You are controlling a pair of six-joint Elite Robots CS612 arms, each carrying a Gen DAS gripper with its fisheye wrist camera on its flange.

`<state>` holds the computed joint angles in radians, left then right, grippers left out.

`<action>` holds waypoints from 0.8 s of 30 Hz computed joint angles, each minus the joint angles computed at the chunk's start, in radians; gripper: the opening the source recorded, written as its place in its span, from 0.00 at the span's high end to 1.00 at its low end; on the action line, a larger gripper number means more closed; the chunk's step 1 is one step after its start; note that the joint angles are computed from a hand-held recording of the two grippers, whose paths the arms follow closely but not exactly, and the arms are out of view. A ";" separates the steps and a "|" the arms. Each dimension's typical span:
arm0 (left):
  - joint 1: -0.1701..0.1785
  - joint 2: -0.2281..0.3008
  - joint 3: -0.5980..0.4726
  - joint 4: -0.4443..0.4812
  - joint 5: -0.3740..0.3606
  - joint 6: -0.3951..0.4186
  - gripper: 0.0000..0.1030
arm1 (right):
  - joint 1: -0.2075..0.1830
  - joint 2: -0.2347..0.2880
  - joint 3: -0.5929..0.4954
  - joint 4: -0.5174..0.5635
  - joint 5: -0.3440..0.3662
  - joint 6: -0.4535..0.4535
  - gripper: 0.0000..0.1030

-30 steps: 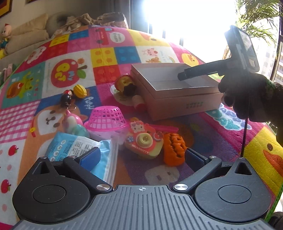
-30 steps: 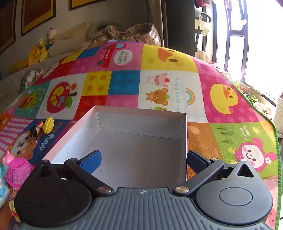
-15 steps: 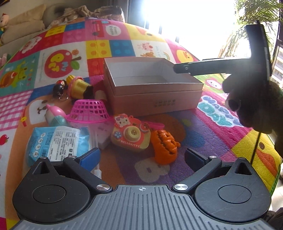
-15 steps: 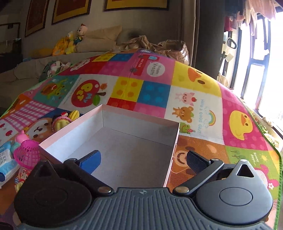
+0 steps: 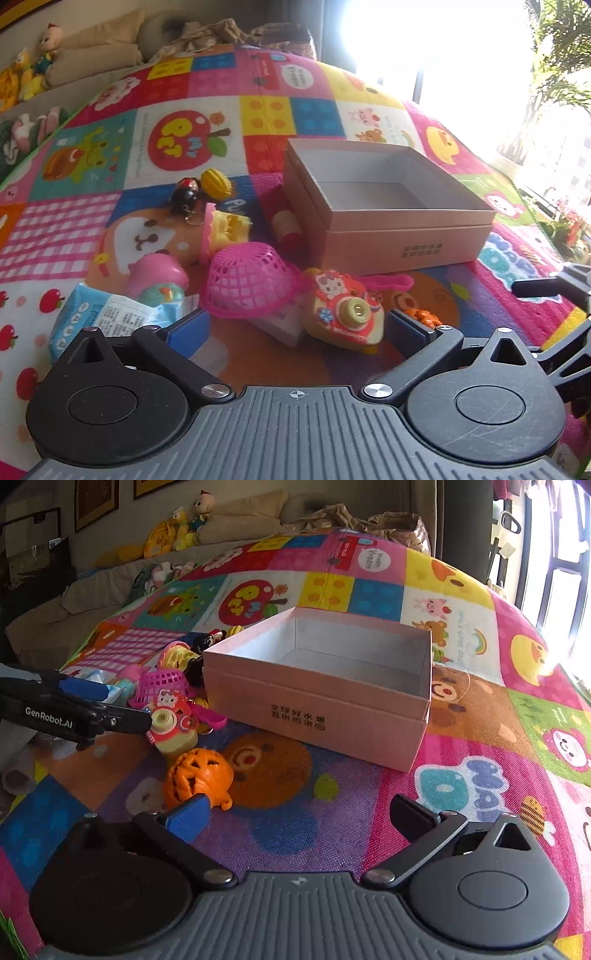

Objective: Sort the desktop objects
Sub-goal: 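Grasp the orange pumpkin with the right tool while the left tool grasps the Hello Kitty toy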

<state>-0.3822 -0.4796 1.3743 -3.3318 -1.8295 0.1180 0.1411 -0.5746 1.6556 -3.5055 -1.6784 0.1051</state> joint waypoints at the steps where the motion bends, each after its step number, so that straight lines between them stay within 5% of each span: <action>1: -0.003 0.000 0.003 -0.003 -0.016 0.008 0.00 | 0.000 0.000 -0.001 0.019 0.011 0.011 0.00; 4: -0.012 0.009 -0.001 -0.009 -0.018 0.033 0.04 | -0.004 0.000 -0.001 0.063 0.054 0.061 0.00; 6: -0.014 0.013 -0.011 0.021 -0.031 0.052 0.28 | -0.001 0.004 -0.002 0.049 0.047 0.078 0.00; 11: -0.025 0.031 -0.031 0.000 -0.021 0.082 0.26 | 0.002 0.005 -0.001 0.040 0.034 0.137 0.00; 16: -0.030 0.036 -0.030 -0.023 -0.003 0.092 0.40 | 0.016 0.004 -0.008 0.067 -0.008 0.084 0.00; 24: 0.002 -0.031 0.094 0.002 -0.056 0.152 0.39 | 0.020 0.004 -0.013 0.079 -0.023 0.069 0.00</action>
